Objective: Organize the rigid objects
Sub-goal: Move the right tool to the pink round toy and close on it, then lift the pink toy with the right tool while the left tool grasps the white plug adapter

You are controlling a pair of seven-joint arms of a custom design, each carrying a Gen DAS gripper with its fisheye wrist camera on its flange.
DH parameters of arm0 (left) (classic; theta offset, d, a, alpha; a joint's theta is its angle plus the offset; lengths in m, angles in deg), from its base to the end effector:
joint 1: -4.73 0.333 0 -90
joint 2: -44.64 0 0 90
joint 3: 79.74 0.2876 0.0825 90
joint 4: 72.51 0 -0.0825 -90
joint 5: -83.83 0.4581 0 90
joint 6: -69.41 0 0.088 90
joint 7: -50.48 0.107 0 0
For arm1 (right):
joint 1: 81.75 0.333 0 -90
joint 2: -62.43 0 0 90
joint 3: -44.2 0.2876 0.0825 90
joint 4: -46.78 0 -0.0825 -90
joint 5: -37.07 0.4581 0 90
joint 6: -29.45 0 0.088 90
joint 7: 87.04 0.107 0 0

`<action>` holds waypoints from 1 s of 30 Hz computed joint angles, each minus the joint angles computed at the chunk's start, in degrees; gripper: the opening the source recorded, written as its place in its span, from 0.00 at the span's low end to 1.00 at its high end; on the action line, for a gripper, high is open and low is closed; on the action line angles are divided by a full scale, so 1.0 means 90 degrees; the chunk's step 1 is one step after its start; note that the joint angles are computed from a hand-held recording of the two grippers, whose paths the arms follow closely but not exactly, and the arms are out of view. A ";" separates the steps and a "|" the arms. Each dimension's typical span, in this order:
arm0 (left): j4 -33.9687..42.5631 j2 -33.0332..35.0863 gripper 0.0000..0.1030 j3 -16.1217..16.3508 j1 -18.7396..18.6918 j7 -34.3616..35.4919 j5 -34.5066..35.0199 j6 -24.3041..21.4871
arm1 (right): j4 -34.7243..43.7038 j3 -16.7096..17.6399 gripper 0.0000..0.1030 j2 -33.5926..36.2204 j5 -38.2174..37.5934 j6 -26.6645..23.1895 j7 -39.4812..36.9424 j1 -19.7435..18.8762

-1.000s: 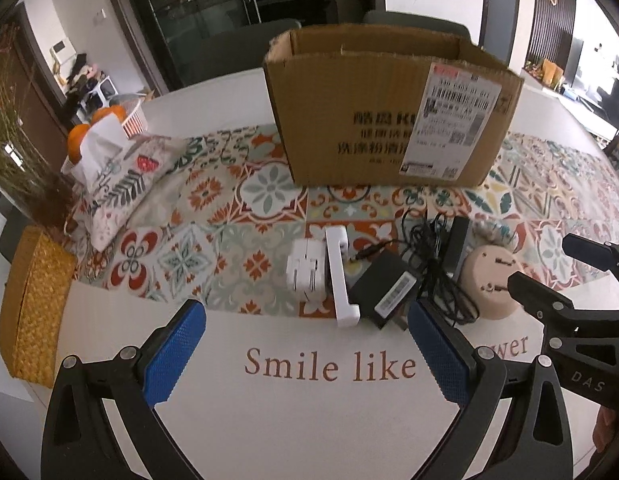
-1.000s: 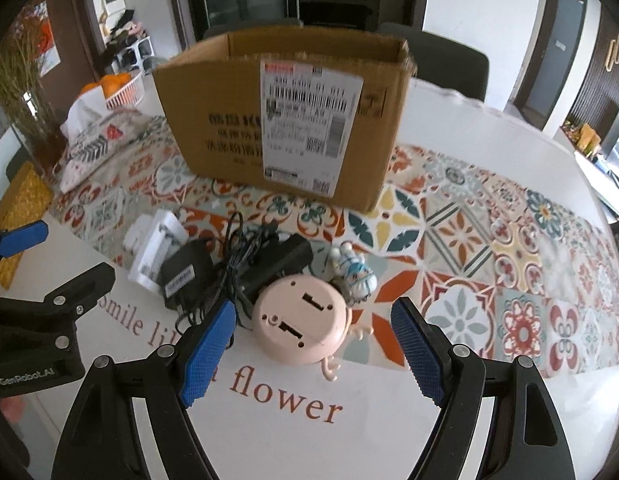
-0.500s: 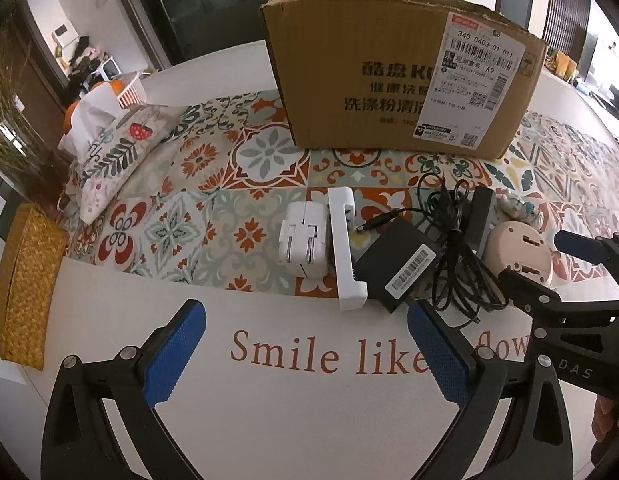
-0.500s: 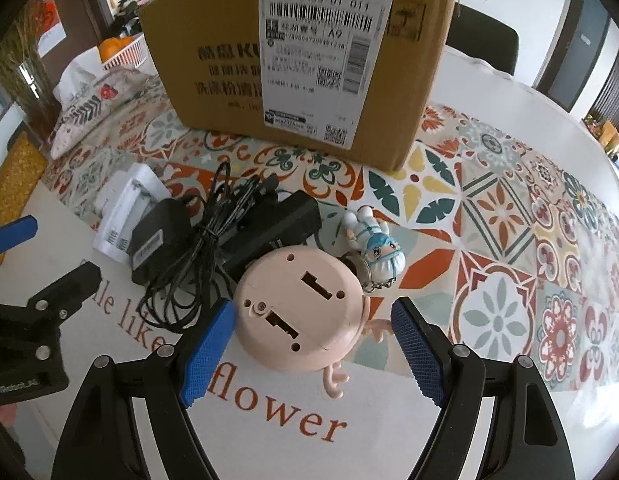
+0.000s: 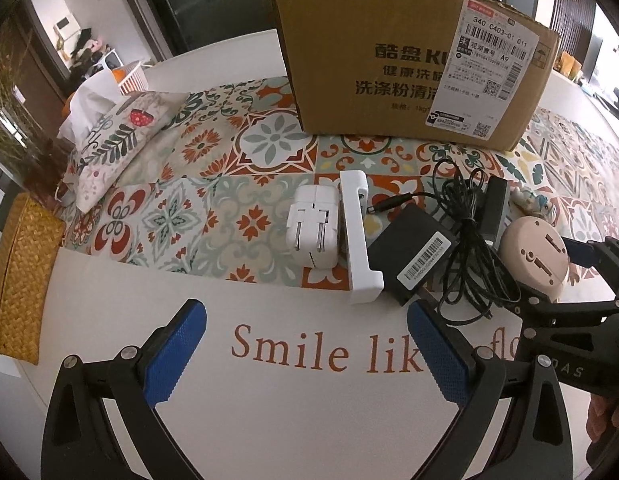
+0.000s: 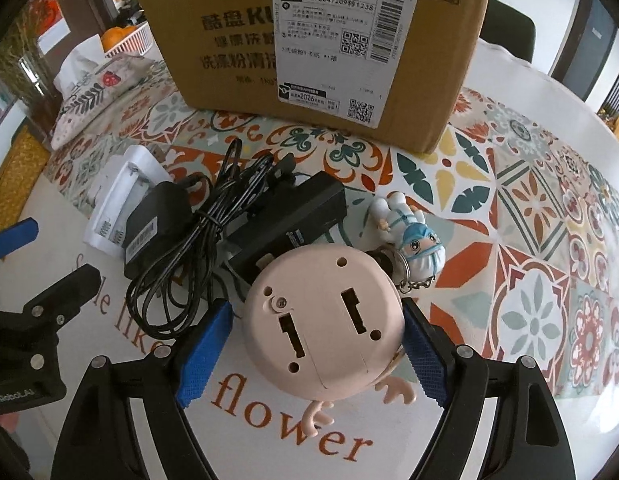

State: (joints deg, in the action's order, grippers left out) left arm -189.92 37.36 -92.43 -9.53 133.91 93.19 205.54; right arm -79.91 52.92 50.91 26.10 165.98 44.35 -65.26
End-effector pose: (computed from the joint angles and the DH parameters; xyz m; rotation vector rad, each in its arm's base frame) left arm 0.5613 -0.2871 0.4891 -1.4587 2.3308 -0.4437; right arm 0.5379 0.2528 0.4423 -1.8079 2.1341 -0.3645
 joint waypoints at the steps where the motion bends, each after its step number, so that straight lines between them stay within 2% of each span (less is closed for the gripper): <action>1: -0.0034 -0.0025 0.99 0.0011 0.0000 0.0015 -0.0043 0.0041 | -0.0001 0.0015 0.79 0.0004 -0.0044 0.0004 0.0060 -0.0007; 4: -0.0094 -0.0062 0.99 0.0028 -0.0004 0.0085 -0.0134 0.0129 | -0.0033 0.0063 0.72 -0.0024 -0.0198 -0.0006 0.0270 -0.0018; 10: -0.0126 -0.0104 0.98 0.0059 -0.0011 0.0227 -0.0322 0.0186 | -0.0111 0.0068 0.72 -0.0092 -0.0122 0.0069 0.0557 -0.0001; 15: -0.0234 -0.0253 0.98 0.0125 -0.0038 0.0540 -0.0651 0.0305 | -0.0236 0.0189 0.72 -0.0375 -0.0257 -0.0079 0.1086 -0.0028; 21: -0.0527 -0.0618 0.98 0.0264 -0.0122 0.1174 -0.1148 0.0650 | -0.0265 0.0417 0.72 -0.0816 -0.0577 -0.0551 0.1981 -0.0098; 25: -0.0714 -0.0809 0.96 0.0306 -0.0126 0.1373 -0.1206 0.1030 | -0.0141 0.0669 0.72 -0.1003 -0.1039 -0.0837 0.2379 -0.0121; 30: -0.0710 -0.0713 0.89 0.0395 -0.0103 0.1559 -0.1283 0.1355 | 0.0049 0.0673 0.72 -0.0889 -0.1238 -0.0676 0.2314 -0.0026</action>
State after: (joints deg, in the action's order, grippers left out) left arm -196.31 30.94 -88.88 -10.46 147.95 81.65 217.73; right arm -79.47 58.97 42.91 14.96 159.89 65.18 -65.50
